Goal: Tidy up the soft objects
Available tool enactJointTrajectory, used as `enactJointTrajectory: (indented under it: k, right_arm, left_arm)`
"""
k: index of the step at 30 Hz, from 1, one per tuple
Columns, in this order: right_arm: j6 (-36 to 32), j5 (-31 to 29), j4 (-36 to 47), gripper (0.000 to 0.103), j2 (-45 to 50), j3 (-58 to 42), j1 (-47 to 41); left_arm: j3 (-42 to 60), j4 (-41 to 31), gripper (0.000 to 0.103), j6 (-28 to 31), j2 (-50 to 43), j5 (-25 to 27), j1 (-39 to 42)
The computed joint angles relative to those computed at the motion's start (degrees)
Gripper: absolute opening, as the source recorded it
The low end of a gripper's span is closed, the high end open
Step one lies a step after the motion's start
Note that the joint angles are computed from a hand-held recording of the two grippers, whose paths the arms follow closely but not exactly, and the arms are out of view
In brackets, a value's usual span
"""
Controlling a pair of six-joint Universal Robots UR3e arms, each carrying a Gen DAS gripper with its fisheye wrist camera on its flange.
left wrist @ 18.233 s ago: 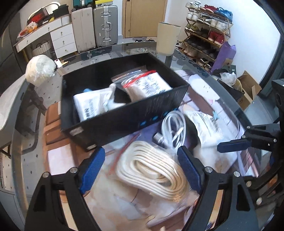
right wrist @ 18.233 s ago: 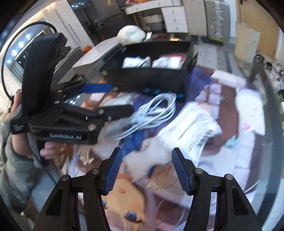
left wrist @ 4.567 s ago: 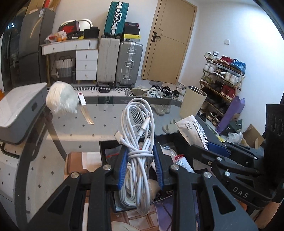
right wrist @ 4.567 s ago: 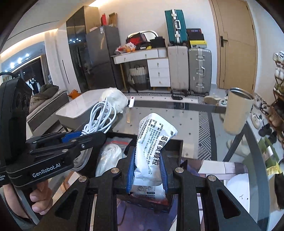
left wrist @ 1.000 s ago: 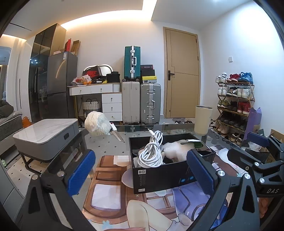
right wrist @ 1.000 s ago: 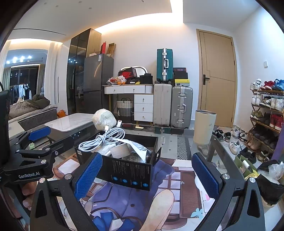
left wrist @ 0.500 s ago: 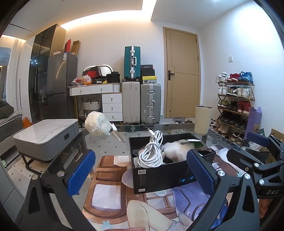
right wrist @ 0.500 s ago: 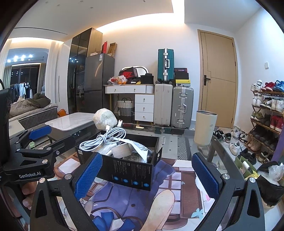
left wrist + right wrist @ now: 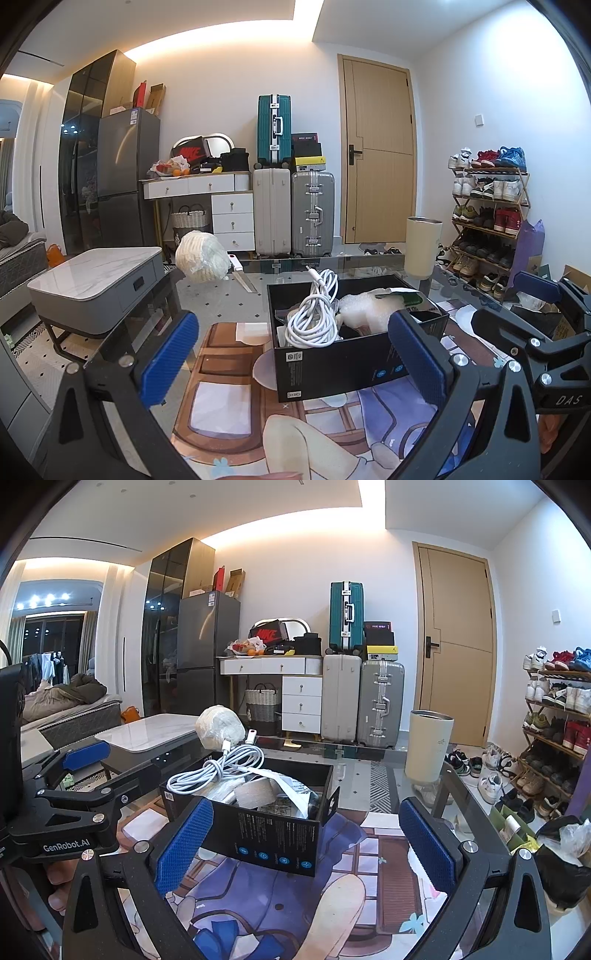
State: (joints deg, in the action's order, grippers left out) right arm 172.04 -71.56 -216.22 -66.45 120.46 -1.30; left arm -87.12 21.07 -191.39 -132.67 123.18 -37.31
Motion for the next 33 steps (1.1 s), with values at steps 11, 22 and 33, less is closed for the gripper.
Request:
enactJointTrajectory:
  k: [11, 22, 33]
  right_arm:
    - [-0.3, 0.3, -0.2, 0.102, -0.2, 0.4, -0.2]
    - [-0.5, 0.8, -0.7, 0.102, -0.3, 0.9, -0.7]
    - [-0.4, 0.6, -0.9, 0.102, -0.1, 0.8, -0.6]
  left_arm:
    - [0.0, -0.1, 0.103, 0.3, 0.0, -0.7, 0.3]
    - [-0.2, 0.2, 0.103, 0.4, 0.0, -0.8, 0.3]
    - [0.0, 0.0, 0.103, 0.3, 0.0, -0.7, 0.2]
